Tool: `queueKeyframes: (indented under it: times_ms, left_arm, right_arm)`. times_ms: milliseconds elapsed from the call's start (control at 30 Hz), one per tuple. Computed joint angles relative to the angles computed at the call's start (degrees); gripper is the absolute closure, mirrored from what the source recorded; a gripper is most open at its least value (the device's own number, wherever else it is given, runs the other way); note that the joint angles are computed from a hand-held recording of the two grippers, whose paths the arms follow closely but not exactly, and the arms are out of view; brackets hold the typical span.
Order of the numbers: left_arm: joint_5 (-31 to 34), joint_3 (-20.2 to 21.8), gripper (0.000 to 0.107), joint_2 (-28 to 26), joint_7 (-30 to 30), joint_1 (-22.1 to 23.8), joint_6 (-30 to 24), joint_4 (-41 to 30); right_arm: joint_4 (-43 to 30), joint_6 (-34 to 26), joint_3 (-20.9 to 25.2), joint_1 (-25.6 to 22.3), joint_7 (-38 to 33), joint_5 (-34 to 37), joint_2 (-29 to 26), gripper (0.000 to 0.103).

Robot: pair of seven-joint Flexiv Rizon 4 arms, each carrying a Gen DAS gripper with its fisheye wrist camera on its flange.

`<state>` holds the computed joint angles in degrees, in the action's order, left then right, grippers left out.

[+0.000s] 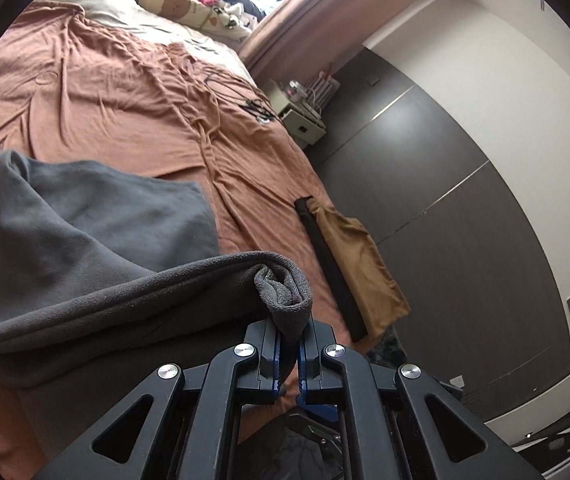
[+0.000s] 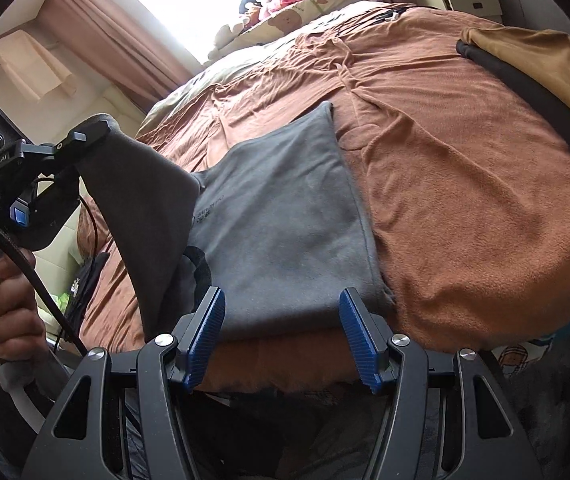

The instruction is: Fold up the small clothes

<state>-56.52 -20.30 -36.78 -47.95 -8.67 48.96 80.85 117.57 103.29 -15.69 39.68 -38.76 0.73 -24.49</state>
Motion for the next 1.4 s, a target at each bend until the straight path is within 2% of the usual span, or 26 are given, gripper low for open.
queueKeyframes:
  times_ms: [267, 333, 367, 400, 433, 500, 533, 767, 900, 1033, 1233, 1400]
  left_arm:
    - [6.9, 1.1, 0.101, -3.3, -4.7, -3.0, -3.5, -1.9]
    - [9.5, 2.0, 0.095, -4.3, -7.3, -3.7, -4.9, -3.1]
    - [10.2, 2.0, 0.090, -4.7, -8.3, -3.6, -6.0, -3.4]
    - [10.3, 1.7, 0.074, -5.1, -8.9, -3.3, -7.3, -3.8]
    - [9.7, 1.1, 0.054, -5.1, -8.8, -2.7, -8.0, -3.5]
    - [8.3, 0.6, 0.035, -4.2, -7.7, -2.1, -6.4, -1.7]
    - [7.7, 0.6, 0.031, -3.7, -7.0, -1.8, -5.4, -0.8]
    - [6.5, 2.4, 0.026, -1.9, -8.9, 0.2, -2.6, 2.6]
    - [5.7, 3.2, 0.018, -0.9, -10.1, 1.7, -1.0, 4.9]
    - [5.4, 3.7, 0.010, -1.0, -11.9, 2.9, -0.2, 5.8]
    - [5.9, 4.1, 0.009, -2.2, -15.2, 4.3, -1.1, 5.5]
    - [5.1, 3.9, 0.009, -3.5, -18.3, 5.2, -0.1, 5.6]
  right_arm:
    - [1.6, 1.1, 2.3, -1.7, 0.3, 1.1, 0.5, 0.045]
    - [1.9, 1.1, 2.3, -1.5, 0.3, 1.5, 0.7, 0.045]
    - [1.9, 1.0, 2.7, -1.9, 0.2, 1.5, 0.7, 0.045]
    - [1.7, 0.9, 3.2, -2.3, 0.2, 1.4, 0.7, 0.045]
    - [1.5, 1.0, 3.6, -2.7, 0.3, 1.4, 0.4, 0.045]
    - [1.2, 1.2, 4.6, -3.6, 0.2, 1.1, 0.1, 0.045]
    - [0.9, 1.1, 4.8, -3.8, 0.1, 1.0, 0.0, 0.045]
    - [-1.1, 0.2, 5.7, -4.8, 0.3, -0.1, -1.6, 0.045]
    - [-2.2, -2.2, 1.2, -1.3, 1.0, -1.0, -2.6, 0.045]
    - [-3.0, -3.4, -0.6, -0.2, 2.3, -2.8, -3.3, 0.045]
    - [-3.7, -4.5, -1.8, 0.4, 3.8, -5.3, -3.7, 0.045]
    - [-3.8, -4.7, -0.8, -1.1, 4.5, -6.6, -3.7, 0.045]
